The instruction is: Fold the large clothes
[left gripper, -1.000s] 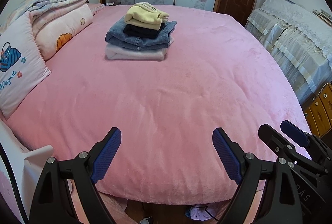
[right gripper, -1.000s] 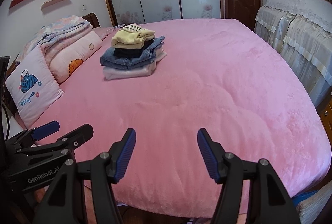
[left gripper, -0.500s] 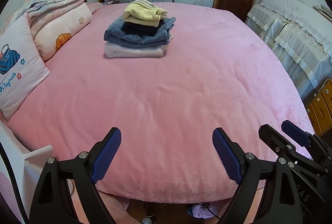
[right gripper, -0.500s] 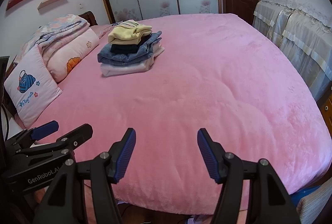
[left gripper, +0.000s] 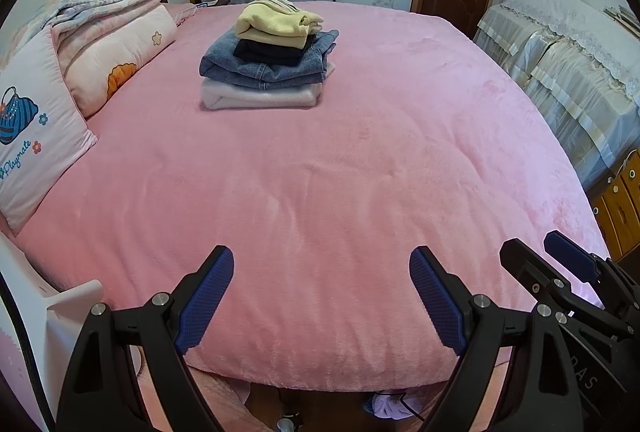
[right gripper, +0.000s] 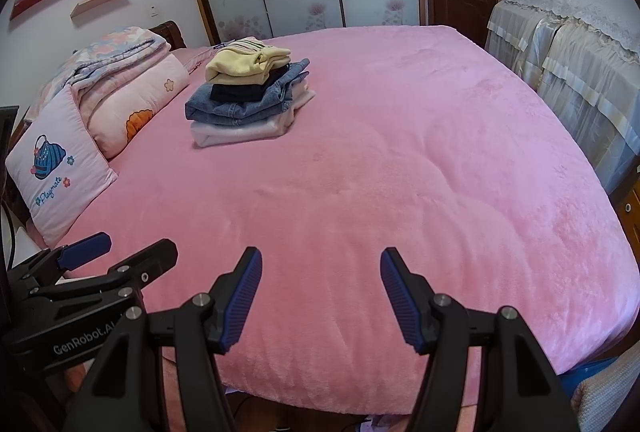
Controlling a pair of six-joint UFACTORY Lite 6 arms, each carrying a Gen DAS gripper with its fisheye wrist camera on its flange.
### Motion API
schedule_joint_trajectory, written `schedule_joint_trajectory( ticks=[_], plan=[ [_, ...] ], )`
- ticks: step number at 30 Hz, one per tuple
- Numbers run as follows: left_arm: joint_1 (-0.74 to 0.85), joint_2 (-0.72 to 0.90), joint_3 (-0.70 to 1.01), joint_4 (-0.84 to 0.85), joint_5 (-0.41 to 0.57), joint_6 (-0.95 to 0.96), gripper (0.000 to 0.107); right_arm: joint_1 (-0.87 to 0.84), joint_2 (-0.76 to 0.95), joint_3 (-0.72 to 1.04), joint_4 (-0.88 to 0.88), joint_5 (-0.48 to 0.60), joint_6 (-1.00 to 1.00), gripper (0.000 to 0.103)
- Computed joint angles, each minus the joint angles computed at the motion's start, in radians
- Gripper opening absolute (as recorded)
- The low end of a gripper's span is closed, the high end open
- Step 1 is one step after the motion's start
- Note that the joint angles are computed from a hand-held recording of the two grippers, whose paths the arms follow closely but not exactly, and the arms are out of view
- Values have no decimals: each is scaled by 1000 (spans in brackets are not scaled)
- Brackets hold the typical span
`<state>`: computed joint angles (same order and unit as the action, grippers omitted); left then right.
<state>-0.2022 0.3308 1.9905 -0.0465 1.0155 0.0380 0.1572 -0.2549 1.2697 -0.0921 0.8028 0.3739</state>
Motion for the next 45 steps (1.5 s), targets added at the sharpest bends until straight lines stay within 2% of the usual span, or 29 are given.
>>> schedule_joint_trajectory(
  ticks=[31,45],
  plan=[
    [4,65,49,-5,4,36,88,-24,-17,-72,18,-43,-18,62],
    [-24,81,56,38,8,-9,88,-36,-20,-105,28,-66,-27,62]
  ],
)
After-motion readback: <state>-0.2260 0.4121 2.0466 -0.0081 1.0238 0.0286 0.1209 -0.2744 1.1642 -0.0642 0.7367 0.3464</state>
